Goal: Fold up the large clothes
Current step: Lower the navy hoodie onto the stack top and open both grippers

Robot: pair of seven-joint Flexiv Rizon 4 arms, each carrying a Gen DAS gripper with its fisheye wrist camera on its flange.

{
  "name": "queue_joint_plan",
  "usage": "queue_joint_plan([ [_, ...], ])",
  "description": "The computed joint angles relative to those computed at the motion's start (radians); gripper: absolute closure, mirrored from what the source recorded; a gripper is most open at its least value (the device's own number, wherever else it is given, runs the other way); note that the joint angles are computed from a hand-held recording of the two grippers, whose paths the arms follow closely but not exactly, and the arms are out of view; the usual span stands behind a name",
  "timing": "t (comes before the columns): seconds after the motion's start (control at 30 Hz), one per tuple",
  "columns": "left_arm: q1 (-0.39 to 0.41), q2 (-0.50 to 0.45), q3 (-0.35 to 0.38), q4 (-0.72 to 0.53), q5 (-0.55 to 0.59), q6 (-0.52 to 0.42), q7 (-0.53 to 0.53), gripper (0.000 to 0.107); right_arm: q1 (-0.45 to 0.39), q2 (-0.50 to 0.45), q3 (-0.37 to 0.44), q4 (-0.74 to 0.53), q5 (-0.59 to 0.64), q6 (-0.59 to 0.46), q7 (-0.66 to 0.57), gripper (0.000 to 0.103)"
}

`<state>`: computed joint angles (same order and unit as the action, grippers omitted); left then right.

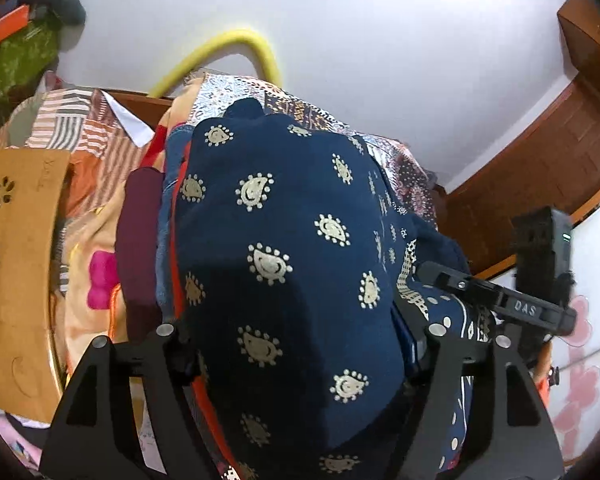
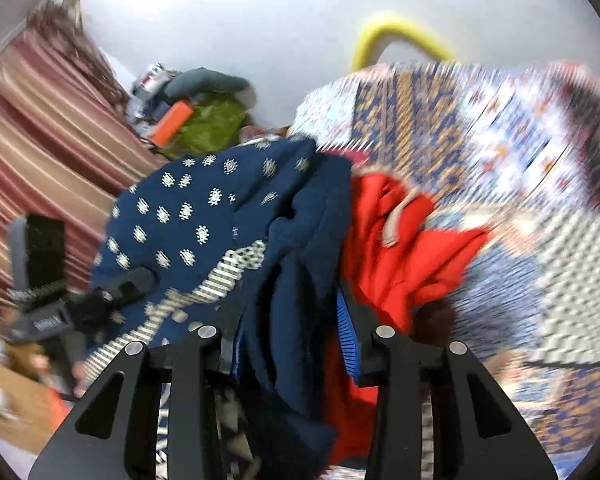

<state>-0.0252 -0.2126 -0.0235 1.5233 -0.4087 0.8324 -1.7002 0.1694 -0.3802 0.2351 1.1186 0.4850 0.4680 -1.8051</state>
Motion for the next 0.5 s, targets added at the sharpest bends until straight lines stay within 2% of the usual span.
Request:
queue_joint_plan([
  [0.23, -0.056, 0.054, 0.044, -0.089, 0.287, -0.117, -0.252, 0.033, -0.033, 0.144, -0.006, 0.099, 0.039, 0.056, -0.055, 0.069],
  [0.33, -0.084, 0.098, 0.040, -0.118, 0.422, -0.151, -0.311, 0.033, -0.026, 0.192, -0.013, 0.151, 0.055, 0.140, -0.100, 0.069],
  [0.5, -0.148, 0.197, -0.007, -0.166, 0.690, -0.207, -0.418, 0.033, -0.043, 0.341, -0.033, 0.248, 0.215, 0.202, -0.236, 0.069],
])
